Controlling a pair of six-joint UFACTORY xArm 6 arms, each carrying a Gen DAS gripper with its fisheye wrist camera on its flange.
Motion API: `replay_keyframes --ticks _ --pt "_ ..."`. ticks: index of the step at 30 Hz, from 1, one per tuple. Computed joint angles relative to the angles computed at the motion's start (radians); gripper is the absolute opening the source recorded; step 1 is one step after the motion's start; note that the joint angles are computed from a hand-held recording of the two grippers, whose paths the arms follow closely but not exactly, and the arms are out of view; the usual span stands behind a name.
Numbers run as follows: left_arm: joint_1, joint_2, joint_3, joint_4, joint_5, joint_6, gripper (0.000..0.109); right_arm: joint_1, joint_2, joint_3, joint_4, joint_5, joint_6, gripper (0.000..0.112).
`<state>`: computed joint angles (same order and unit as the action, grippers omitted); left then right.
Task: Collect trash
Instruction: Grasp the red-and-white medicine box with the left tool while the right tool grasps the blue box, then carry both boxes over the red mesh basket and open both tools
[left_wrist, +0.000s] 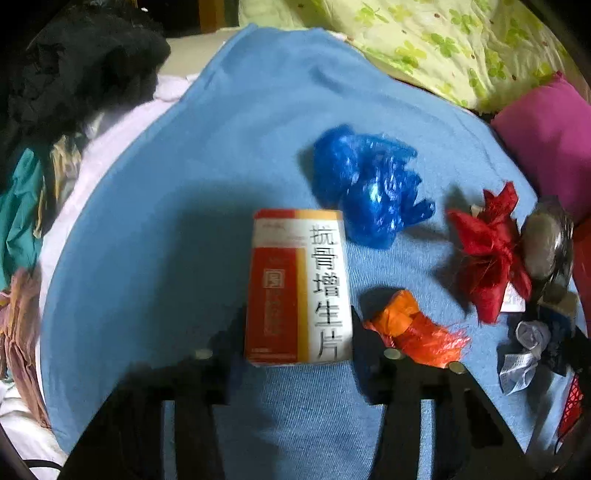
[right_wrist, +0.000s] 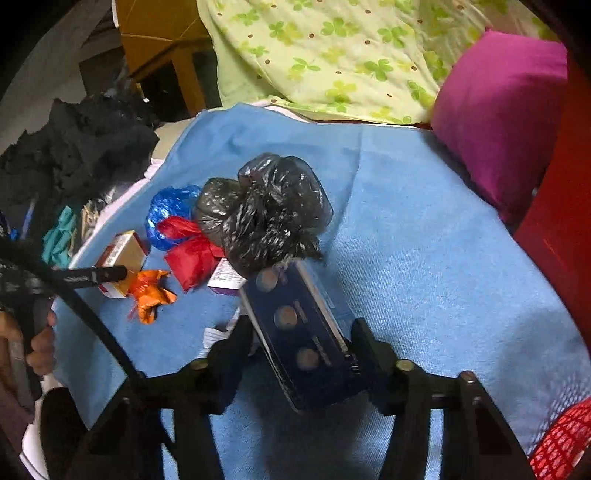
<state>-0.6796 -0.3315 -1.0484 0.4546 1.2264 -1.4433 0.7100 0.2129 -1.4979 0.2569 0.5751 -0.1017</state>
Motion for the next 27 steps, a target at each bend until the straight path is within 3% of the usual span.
replay_keyframes --ticks 3,8,14,18,21,27 --pt "-0.023 0.004 -0.005 0.028 0.001 -0.014 0.048 -0.018 -0.043 0.036 0.114 -0.008 -0.052 0.052" --pt "-0.127 0.004 -0.061 0.107 0.076 -0.065 0.048 -0.039 -0.151 0.136 0.33 -0.058 -0.145 0.052" --pt "-0.319 0.117 -0.293 0.255 0.282 -0.049 0.048 -0.039 -0.298 0.263 0.657 -0.167 -0.32 0.052" --pt "-0.418 0.228 -0.486 0.373 0.381 0.03 0.048 -0.033 -0.428 0.376 0.73 -0.228 -0.325 0.052" --pt "-0.485 0.355 -0.678 0.46 0.47 0.106 0.048 -0.04 -0.531 0.442 0.663 -0.257 -0.257 0.052" --pt "-0.576 0.596 -1.035 0.612 0.526 0.28 0.048 -0.114 -0.71 0.513 0.474 -0.244 -0.102 0.052"
